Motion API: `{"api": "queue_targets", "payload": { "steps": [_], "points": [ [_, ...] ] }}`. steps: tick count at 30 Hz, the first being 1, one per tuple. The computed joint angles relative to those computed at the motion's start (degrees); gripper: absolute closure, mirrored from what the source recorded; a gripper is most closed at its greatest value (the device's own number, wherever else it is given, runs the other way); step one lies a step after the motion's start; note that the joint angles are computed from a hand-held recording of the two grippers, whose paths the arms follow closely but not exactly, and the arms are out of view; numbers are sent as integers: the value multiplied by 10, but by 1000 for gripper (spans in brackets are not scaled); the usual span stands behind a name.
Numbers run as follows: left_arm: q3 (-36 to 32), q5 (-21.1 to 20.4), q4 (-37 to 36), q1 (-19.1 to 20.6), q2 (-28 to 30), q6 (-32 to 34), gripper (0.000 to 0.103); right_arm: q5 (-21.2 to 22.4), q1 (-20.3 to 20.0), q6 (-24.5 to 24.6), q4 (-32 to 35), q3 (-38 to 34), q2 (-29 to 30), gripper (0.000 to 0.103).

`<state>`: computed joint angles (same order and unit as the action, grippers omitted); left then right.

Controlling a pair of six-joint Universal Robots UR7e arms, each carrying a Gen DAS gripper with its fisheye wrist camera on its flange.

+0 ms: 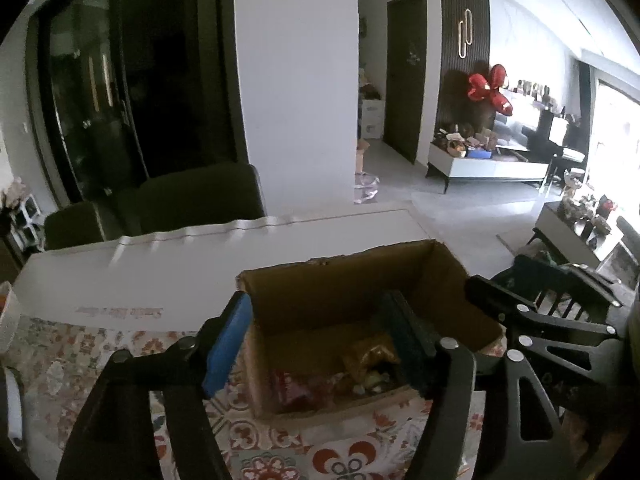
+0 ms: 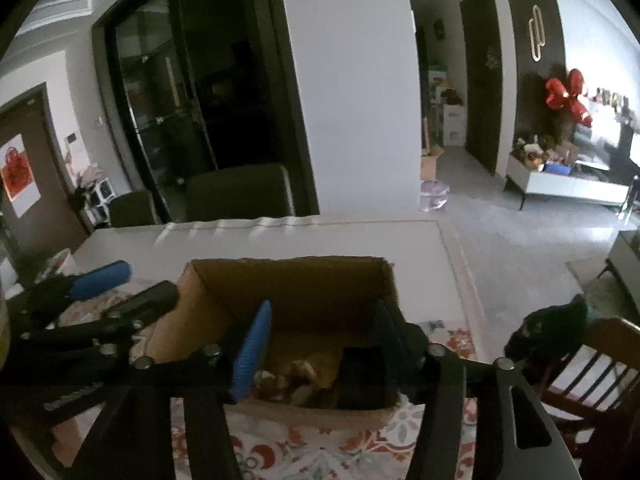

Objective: Organize snacks
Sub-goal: 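Withdraw both tools from the box toward the remaining snacks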

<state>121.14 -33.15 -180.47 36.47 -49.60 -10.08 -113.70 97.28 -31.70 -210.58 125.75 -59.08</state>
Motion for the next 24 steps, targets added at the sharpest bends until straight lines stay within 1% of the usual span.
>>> {"api": "queue_targets", "payload": {
  "steps": [2,4,6,9,15,18,21,24],
  "points": [
    [12,14,-9,-8,-3,-1,26,-5,1,-15,-25,8,3,32],
    [28,23,-19,-16,-7,-3,22,-16,5,-37,-73,17,14,27],
    [41,29,-25,-23,-12,-5,22,-19,9,-66,-116,27,24,14],
    [60,47,-26,-36,-18,-13,21,-27,12,-77,-144,41,27,10],
    [106,68,-42,-64,-31,-27,19,-25,9,-48,-112,69,8,9],
    [126,73,-38,-78,-40,-46,18,-16,6,-45,-109,87,2,9],
    [150,71,-35,-93,-49,-64,18,0,1,-43,-120,110,-3,9],
    [171,72,-26,-107,-57,-90,18,6,0,-43,-152,126,1,9]
  ]
}}
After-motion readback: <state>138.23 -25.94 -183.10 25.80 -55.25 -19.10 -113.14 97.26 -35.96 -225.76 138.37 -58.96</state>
